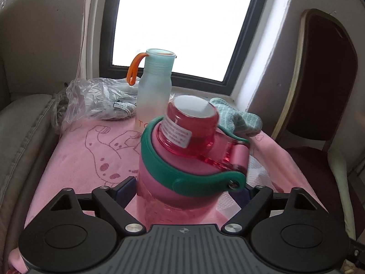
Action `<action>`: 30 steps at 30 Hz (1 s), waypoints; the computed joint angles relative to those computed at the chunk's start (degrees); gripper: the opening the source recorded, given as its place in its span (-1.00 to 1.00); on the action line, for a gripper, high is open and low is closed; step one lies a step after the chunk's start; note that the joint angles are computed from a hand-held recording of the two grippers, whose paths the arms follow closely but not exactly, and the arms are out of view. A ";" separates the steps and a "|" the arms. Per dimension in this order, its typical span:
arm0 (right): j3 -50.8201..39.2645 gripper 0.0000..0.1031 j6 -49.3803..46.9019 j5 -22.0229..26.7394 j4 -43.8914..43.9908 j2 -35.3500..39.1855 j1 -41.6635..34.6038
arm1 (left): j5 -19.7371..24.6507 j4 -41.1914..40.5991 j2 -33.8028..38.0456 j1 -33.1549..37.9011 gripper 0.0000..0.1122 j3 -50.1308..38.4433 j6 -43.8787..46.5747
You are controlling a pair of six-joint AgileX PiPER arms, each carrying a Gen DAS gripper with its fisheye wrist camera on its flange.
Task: Clean container
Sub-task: 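Grasp the pink bottle with the left gripper while the right gripper grasps the white wipe, then lift the pink bottle with the left gripper while the right gripper lifts the wipe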
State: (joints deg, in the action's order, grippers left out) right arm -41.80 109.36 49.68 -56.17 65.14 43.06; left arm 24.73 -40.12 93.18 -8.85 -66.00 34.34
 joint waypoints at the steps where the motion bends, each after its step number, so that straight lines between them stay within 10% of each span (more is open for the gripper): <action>1: 0.00 1.00 0.07 -0.12 0.12 0.09 -0.06 | 0.42 1.23 0.29 0.14 0.37 -0.54 -1.30; 11: -3.32 0.99 -3.56 -1.18 -2.02 5.62 -1.07 | 13.58 -16.47 2.88 11.17 0.34 -2.12 18.24; 19: -9.63 0.72 -23.99 -20.13 0.89 20.83 -16.26 | 25.57 -25.47 8.58 19.86 0.34 -5.33 24.36; 28: -21.14 0.89 -50.77 -16.79 11.62 35.16 -24.09 | 30.13 -29.31 10.98 22.85 0.34 -5.90 27.94; 30: -19.39 0.59 -59.87 -21.59 21.11 33.76 -27.95 | 30.28 -29.93 11.07 23.10 0.34 -5.58 28.77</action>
State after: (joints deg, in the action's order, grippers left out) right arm -61.19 49.50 28.09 -35.06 98.90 15.11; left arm 55.01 -70.05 104.25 14.25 -71.57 63.12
